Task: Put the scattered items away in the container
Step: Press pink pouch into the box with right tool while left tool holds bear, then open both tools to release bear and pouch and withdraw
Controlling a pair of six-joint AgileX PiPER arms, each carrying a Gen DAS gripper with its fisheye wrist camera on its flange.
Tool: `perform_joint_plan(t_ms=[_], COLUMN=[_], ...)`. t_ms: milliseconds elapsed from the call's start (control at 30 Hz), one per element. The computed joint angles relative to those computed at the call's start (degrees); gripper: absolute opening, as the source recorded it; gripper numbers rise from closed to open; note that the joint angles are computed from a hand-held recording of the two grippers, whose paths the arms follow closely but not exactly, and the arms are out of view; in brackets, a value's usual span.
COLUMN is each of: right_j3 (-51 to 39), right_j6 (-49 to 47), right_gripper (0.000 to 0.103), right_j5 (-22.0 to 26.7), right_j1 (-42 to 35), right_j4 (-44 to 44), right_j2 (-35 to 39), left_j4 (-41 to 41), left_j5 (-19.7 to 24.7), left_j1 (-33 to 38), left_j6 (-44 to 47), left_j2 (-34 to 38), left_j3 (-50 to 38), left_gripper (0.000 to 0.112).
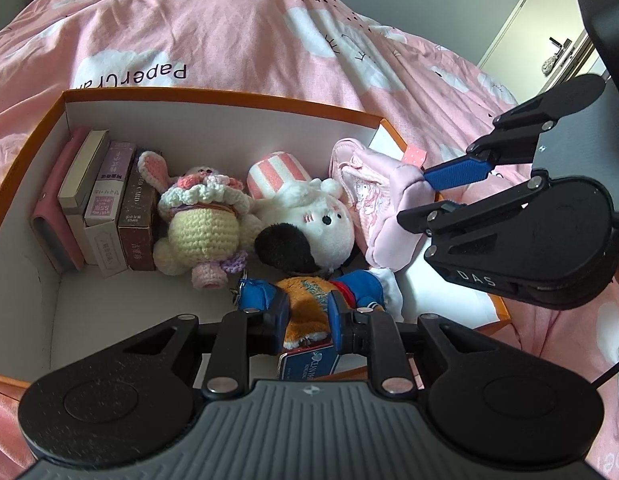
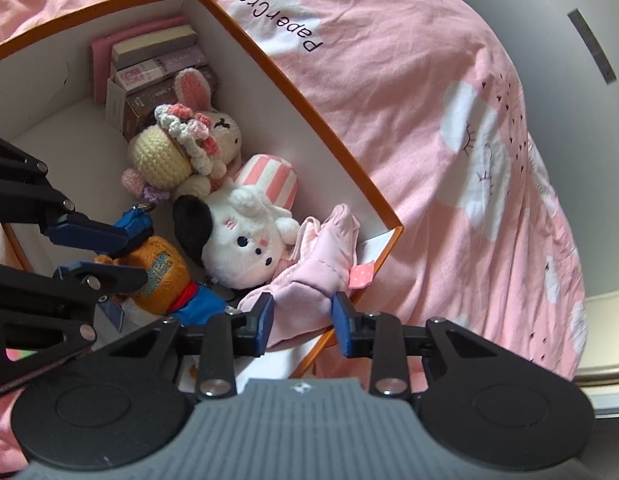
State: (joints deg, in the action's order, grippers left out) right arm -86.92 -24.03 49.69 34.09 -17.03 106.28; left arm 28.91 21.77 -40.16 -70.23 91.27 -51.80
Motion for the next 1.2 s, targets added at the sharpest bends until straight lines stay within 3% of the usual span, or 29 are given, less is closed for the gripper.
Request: perform_joint_plan(t_ms=[233,267,300,333,467,700,967,1200], right_j3=[0.19,-0.06,-0.50,-0.48,1.93,0.06,-1.78,-5.15], right_j6=[0.12,0.23,0.18,-0.33,0.24,-1.22,-4.25,-3.62], right_gripper=[0.031,0.027,0.012,0.010,0.010,0.011,0.012,0.012], right_j5=[0.35,0.75,1.65,1.96,-0.66,3.34,4.46,4.28], right_j1=[-1.78,-2.07,-2.43,-2.87,-2.35,-2.87,-5.25,-5.25], right_j4=[4.15,4.86,5.70,6.87,6.68,7.83,13.89,16.94], right_j2=[1.28,1.89,2.78,3.44,2.72,0.43,-4.29,0.30], left_j4=[2.53,3.31,4.56,4.58,7.56,6.28,1.22,-2.78], left_j5=[-1.67,-1.62,-0.91,-0.82,-2.67,-10.77,-15.37,-17.18], left_j1=[-0.13,-0.19,-0.58,-0.62,-0.55,1.87,4.08,5.76], left_j6=[-1.81,-2.51,-3.80,-3.84,-6.64,-5.67,-1.60,2.09], left_j2=[-1.26,-1.36,-1.45,-1.54,-2.56,-5.15,-6.07,-7.10], left_j3=[1.26,1.33,1.27,1.34,2.93,7.03,9.23,10.89], left_gripper=[0.023,0.023,0.023,0.023,0.023,0.023,0.023,0.023])
